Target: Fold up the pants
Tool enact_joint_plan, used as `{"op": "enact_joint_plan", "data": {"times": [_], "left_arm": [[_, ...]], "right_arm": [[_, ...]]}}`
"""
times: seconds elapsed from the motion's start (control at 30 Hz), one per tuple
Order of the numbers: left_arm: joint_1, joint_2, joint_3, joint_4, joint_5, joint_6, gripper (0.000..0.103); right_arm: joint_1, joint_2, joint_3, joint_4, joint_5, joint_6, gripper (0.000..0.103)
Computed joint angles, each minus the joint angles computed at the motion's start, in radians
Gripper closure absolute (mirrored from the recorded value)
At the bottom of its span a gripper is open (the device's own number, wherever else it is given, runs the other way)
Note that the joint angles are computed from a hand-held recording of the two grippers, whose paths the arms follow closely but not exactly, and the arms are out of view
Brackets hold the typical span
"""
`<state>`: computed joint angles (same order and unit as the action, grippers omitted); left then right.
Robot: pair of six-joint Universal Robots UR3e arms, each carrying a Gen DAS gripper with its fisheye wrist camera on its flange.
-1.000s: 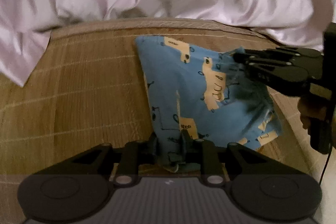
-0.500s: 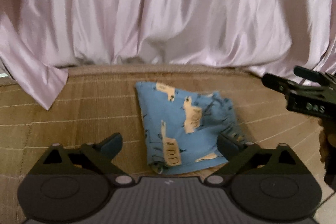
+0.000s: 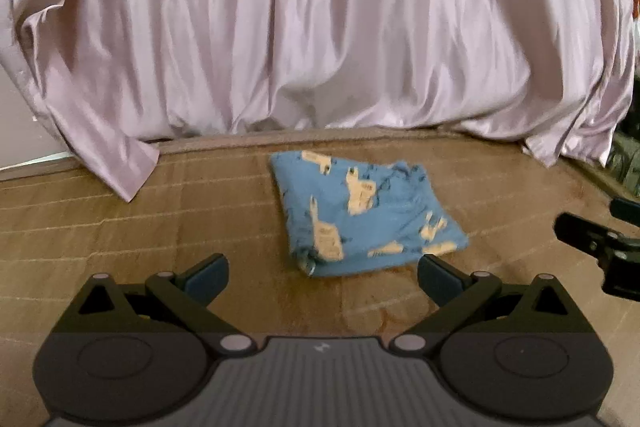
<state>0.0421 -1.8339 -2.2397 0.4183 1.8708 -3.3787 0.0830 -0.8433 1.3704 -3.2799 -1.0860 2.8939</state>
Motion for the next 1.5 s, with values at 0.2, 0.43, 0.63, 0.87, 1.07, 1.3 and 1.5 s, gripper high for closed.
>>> {"op": "enact_joint_plan", "data": {"times": [0.2, 0.43, 0.63, 0.87, 1.07, 1.3, 1.5], "left_arm": [[-0.023, -0.023, -0.043, 0.036, 0.022, 0.023, 0.0], [-0.042, -0.023, -0.038, 0.017, 0.044, 0.019, 0.0], [-0.052, -0.021, -0.019, -0.021, 0.047, 0.046, 0.0], [-0.051, -0.012, -0.023, -0.03, 0.039, 0.037, 0.0], [-0.044, -0.005, -0.025, -0.036, 0.031, 0.036, 0.0], [-0.043, 0.002, -0.03, -0.046, 0.027, 0.028, 0.0], [-0.032, 0.017, -0.033, -0.076, 0.003, 0.022, 0.0]], "right_arm": [[-0.003, 0.017, -0.037, 0.064, 0.025, 0.005, 0.001], [-0.009, 0.005, -0.025, 0.094, 0.043, -0.002, 0.001], [-0.012, 0.001, -0.031, 0.116, 0.045, -0.003, 0.001], [-0.012, 0.001, -0.032, 0.119, 0.046, -0.008, 0.001], [-0.008, 0.005, -0.038, 0.128, 0.042, -0.011, 0.001], [-0.009, 0.003, -0.03, 0.13, 0.044, -0.019, 0.001], [-0.006, 0.007, -0.04, 0.151, 0.039, -0.031, 0.001]]}}
